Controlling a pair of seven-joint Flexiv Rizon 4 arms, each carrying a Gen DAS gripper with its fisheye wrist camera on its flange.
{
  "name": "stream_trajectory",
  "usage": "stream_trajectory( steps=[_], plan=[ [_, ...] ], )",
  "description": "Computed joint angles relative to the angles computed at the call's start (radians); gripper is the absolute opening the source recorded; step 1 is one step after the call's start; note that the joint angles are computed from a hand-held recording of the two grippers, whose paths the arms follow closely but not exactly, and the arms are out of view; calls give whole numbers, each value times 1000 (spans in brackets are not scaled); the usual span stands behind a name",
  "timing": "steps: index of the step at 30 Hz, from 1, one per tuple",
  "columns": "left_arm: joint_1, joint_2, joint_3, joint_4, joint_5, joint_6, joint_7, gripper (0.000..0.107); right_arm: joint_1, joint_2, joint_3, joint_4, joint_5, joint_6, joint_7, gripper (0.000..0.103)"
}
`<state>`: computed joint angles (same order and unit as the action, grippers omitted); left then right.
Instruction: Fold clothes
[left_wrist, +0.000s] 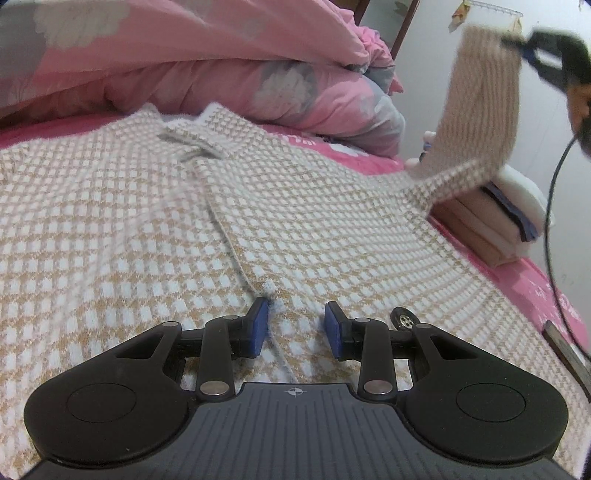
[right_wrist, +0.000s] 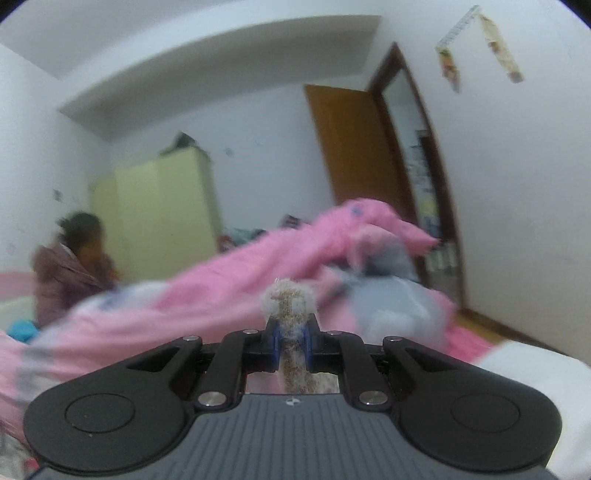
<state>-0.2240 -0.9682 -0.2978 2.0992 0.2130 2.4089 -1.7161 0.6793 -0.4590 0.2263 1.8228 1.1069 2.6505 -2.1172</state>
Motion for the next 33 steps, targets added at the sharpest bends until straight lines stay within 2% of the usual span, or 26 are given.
stream_trajectory(
  steps=[7,15,17,20,23,26,27,28,30,31,33],
  plan=[
    [4,1,-2,3,6,0,-5,33,72,-22,-11,-141,-97,-203,-56,12],
    [0,4,-1,11,2,8,-12,33,194,-157,-59,-317,-215,-460,30,12],
    [-2,5,0,13,0,11,-13,33,229,-209,-101,-378,-217,-557,48,12],
    [-1,4,-1,14,2,12,-17,33,342,-278,-266,-465,-152,-728,64,12],
    [4,2,-5,13,8,12,-22,33,460,-334,-428,-495,-139,-844,159,12],
    [17,-4,-13,12,23,18,-33,33,528,-376,-529,-497,-191,-957,266,13],
    [30,-11,-22,11,38,22,-43,33,539,-387,-546,-500,-216,-1003,299,15],
    [55,-21,-38,11,63,28,-60,33,538,-386,-552,-499,-250,-1095,333,17],
    [112,-42,-72,11,122,35,-102,33,527,-383,-546,-506,-318,-1250,393,33],
    [132,-49,-83,11,143,41,-120,33,536,-376,-550,-490,-342,-1267,419,35],
    [156,-55,-91,15,170,57,-147,35,521,-324,-496,-431,-335,-1202,384,39]
  ],
)
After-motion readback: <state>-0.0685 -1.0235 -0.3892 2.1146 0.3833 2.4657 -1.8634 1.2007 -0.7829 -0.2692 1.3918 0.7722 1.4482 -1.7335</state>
